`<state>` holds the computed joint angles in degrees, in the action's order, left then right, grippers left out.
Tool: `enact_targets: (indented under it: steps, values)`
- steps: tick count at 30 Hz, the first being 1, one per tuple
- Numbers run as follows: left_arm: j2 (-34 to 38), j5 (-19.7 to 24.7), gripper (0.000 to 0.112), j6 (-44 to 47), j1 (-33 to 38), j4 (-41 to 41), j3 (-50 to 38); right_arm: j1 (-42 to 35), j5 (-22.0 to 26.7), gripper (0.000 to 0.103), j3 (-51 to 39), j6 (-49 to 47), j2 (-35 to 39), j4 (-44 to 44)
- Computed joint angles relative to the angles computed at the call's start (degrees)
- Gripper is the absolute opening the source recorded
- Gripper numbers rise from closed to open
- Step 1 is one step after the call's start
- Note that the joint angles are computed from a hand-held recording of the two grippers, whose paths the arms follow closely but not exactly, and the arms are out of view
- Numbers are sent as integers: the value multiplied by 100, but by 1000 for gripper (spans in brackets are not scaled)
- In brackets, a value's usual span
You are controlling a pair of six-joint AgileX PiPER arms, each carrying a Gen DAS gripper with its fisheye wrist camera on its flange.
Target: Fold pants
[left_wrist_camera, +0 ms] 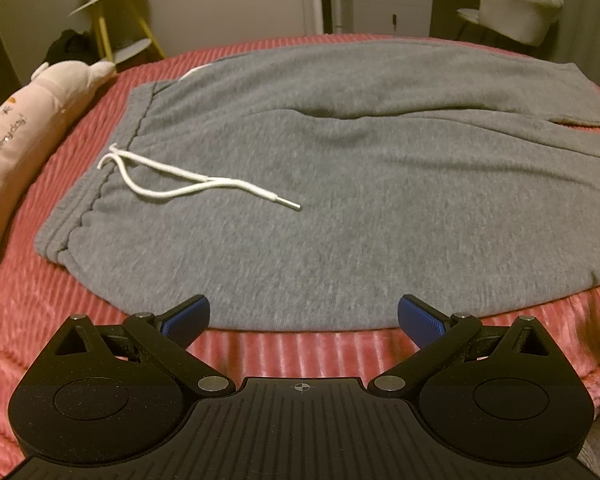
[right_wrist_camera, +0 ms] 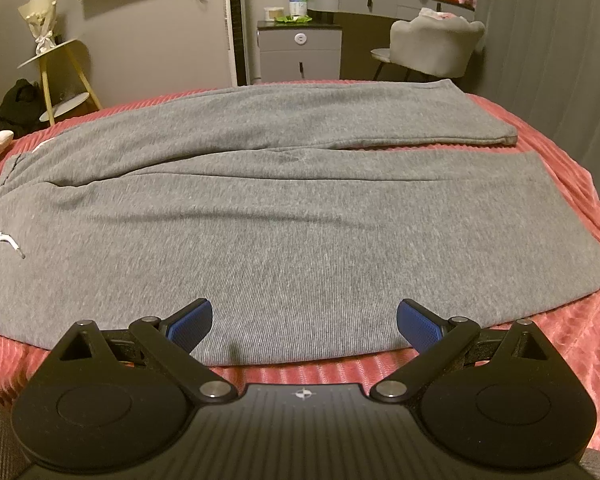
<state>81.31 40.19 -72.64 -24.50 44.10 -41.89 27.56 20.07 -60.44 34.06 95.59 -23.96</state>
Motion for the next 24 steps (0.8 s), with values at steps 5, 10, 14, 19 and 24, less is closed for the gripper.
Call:
enact_targets:
  steps: [5, 10, 14, 19, 24]
  values:
    - [-2, -14, 103, 19, 20, -16, -4, -7, 37, 99, -42, -70, 26, 130]
    - [-13, -28, 103, 54, 40, -40, -2, -14, 35, 99, -56, -109, 46, 174]
    - [-27, -88, 103, 134, 104, -105, 3, -21, 43, 99, -83, -153, 71, 253]
    - [-12, -179, 103, 239, 192, -198, -2, -71, -26, 99, -51, -285, 66, 457]
    - [1, -188, 103, 305, 216, -243, -18, -93, -169, 99, 35, -331, 34, 520]
